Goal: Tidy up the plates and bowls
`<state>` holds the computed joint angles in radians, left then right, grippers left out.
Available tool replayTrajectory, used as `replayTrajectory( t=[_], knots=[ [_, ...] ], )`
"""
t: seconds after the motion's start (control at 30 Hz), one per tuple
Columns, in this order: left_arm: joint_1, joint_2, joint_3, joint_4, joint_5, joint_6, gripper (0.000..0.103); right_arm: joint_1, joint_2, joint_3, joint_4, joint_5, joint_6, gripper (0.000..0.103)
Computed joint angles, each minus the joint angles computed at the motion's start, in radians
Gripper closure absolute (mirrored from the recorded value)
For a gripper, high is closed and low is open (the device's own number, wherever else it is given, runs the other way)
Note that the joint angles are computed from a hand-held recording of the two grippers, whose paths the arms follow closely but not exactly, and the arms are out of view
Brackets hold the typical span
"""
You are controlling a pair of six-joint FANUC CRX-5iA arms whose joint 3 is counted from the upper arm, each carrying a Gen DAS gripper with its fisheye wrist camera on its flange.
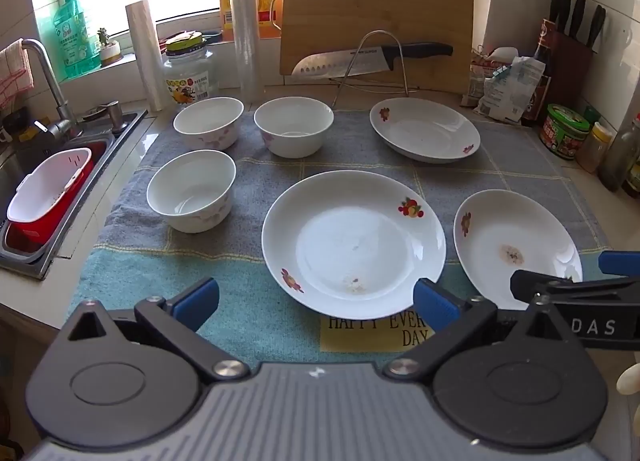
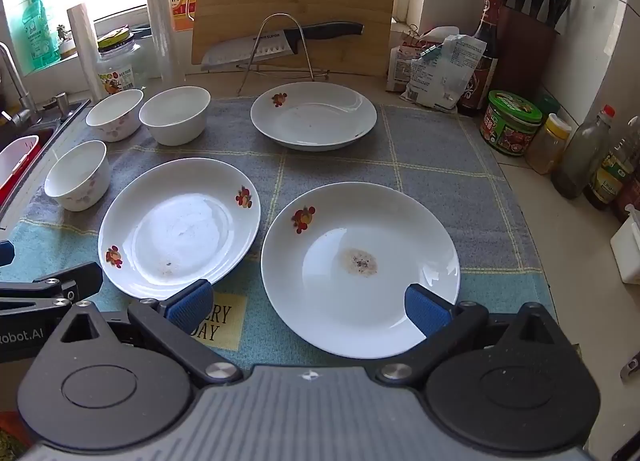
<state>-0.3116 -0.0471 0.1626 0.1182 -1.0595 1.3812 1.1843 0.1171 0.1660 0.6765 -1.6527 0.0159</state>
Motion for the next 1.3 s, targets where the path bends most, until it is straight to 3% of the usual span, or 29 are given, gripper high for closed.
replayTrajectory(
  t=[1.3],
  knots=[
    [-0.008,-0.007,0.016,-0.022,-0.009,0.015,0.001,0.011,0.003,0.013,0.012,-0.022,0.004,0.0]
  ],
)
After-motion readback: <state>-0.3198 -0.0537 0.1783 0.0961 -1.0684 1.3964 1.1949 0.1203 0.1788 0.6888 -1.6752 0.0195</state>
